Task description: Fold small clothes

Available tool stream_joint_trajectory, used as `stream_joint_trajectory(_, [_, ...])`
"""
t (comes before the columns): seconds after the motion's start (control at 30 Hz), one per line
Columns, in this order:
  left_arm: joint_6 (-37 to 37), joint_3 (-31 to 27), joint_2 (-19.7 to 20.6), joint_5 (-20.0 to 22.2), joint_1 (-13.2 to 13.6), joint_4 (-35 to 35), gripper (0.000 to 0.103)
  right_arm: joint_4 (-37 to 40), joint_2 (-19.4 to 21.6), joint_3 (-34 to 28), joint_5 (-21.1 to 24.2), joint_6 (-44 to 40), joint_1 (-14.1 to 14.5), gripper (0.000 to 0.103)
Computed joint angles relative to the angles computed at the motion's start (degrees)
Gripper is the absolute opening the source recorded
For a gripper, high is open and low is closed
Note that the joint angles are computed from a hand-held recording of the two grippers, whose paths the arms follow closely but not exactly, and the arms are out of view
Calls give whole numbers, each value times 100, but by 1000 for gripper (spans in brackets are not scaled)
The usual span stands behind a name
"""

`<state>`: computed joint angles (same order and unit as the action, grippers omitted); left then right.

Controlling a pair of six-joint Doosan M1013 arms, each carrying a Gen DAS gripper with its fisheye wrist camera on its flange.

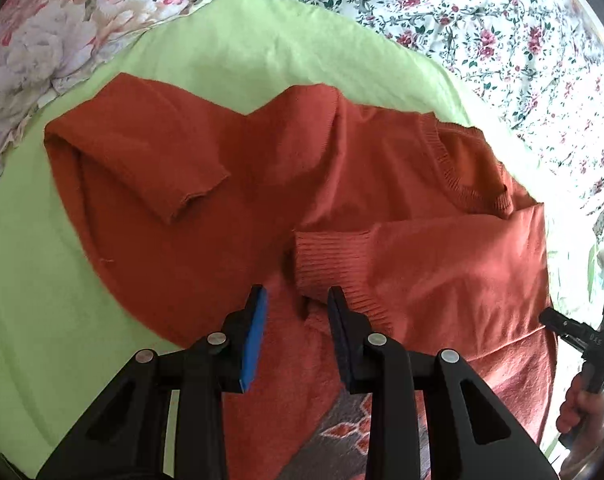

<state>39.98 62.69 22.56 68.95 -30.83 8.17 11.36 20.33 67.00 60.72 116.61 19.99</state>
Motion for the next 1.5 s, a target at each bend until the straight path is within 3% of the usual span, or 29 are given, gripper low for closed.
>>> stream_joint_trajectory(0.23, [35, 13, -66, 57, 28, 370, 34, -2, 61, -153, 60, 90, 181, 46])
stream_joint_trajectory(0.33, [92, -90, -25, 207, 89, 670, 54, 38, 76, -166, 108, 104, 243, 46])
stream_joint_trajectory(0.4, [84, -153, 9, 274, 126, 901, 74, 114, 67, -140, 122, 104, 258, 46])
stream_joint_trajectory(0.47, [188, -236, 80, 325, 202, 1019, 84, 189, 61, -110, 142, 125, 274, 46])
stream_joint_trajectory(0.63, [744, -634, 508, 859, 325, 1178, 84, 280, 79, -84, 226, 229, 298, 46])
stream_joint_trajectory(0.73, [905, -699, 671, 1064, 388, 1239, 76, 307, 84, -73, 266, 277, 307, 46])
stream_joint_trajectory(0.77, [902, -667, 671, 1049, 412, 1211, 69, 321, 86, -74, 285, 285, 304, 46])
stream_joint_trajectory(0.83, [812, -561, 597, 944, 436, 1246, 51, 344, 84, -72, 294, 298, 296, 46])
stream_joint_trajectory(0.9, [716, -430, 479, 777, 498, 1096, 20, 323, 75, -79, 297, 304, 295, 46])
stream_joint_trajectory(0.93, [616, -325, 387, 637, 547, 952, 11, 306, 69, -82, 291, 303, 295, 46])
stream_joint_trajectory(1.07, [206, 60, 23, 76, 608, 682, 7, 301, 68, -115, 273, 221, 301, 46])
stream_joint_trajectory(1.27, [-198, 246, -378, -716, 335, 567, 7, 397, 46, -124, 202, 38, 331, 46])
stream_joint_trajectory(1.5, [809, -338, -130, -1354, -112, -388, 7, 380, -90, 13, 41, 75, 282, 46])
